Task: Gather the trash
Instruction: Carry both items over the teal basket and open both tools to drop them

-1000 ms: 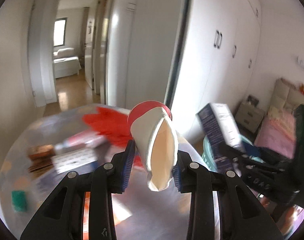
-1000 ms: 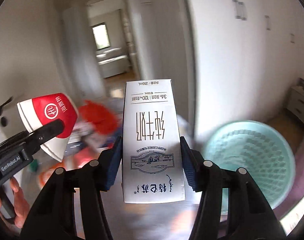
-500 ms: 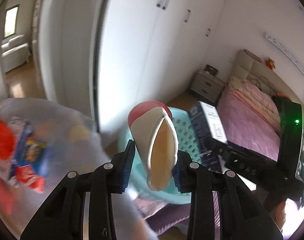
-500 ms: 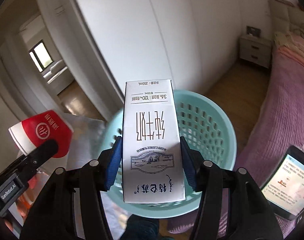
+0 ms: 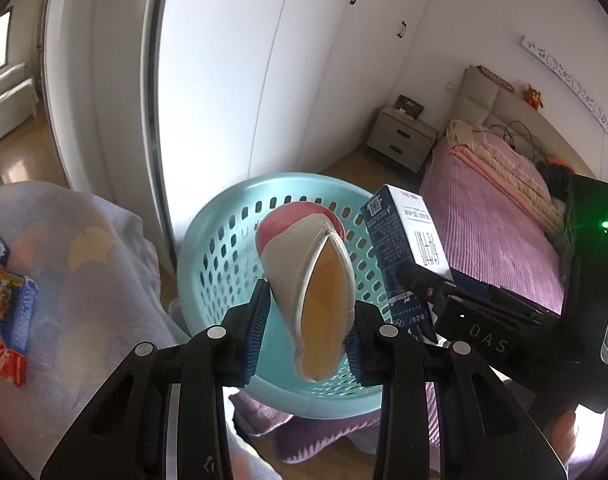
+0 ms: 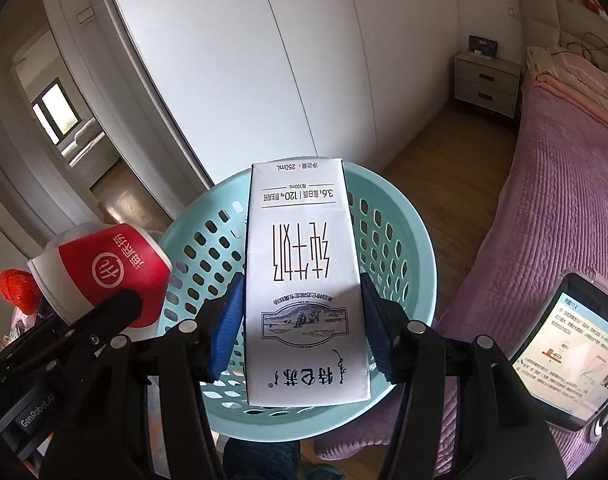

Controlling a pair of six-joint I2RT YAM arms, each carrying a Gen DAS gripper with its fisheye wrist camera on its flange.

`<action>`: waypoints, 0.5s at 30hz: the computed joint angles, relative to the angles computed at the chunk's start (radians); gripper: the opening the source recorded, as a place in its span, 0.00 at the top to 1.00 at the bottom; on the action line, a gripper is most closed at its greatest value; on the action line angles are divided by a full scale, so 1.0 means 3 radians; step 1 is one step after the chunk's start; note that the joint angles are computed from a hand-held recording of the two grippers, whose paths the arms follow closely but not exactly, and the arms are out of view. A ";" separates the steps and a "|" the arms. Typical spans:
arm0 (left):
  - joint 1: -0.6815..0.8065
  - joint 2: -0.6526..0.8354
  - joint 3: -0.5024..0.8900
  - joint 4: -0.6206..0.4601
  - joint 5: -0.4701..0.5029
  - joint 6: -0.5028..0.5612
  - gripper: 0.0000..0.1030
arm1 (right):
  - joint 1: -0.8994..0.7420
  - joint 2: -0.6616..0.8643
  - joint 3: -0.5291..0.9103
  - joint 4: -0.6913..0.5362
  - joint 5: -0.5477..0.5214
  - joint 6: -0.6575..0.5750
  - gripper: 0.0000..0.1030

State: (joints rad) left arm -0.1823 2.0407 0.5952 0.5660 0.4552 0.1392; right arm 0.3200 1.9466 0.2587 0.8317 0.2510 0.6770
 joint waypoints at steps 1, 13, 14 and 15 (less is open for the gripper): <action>-0.0008 0.0015 -0.0003 0.0014 -0.0009 -0.0001 0.68 | -0.0014 0.0004 0.0007 -0.0005 -0.0010 -0.0003 0.49; -0.0019 -0.0076 -0.0058 0.0030 -0.0008 -0.0044 0.58 | -0.0023 -0.0106 -0.0001 -0.0144 0.0034 0.0031 0.48; 0.0001 -0.0090 -0.0084 0.0052 -0.0005 -0.0042 0.51 | -0.0016 -0.0130 -0.0011 -0.0140 0.0044 0.0032 0.48; 0.0049 -0.0117 -0.0117 0.0069 0.0035 -0.0046 0.48 | -0.0003 -0.0154 -0.0016 -0.0145 0.0065 0.0035 0.46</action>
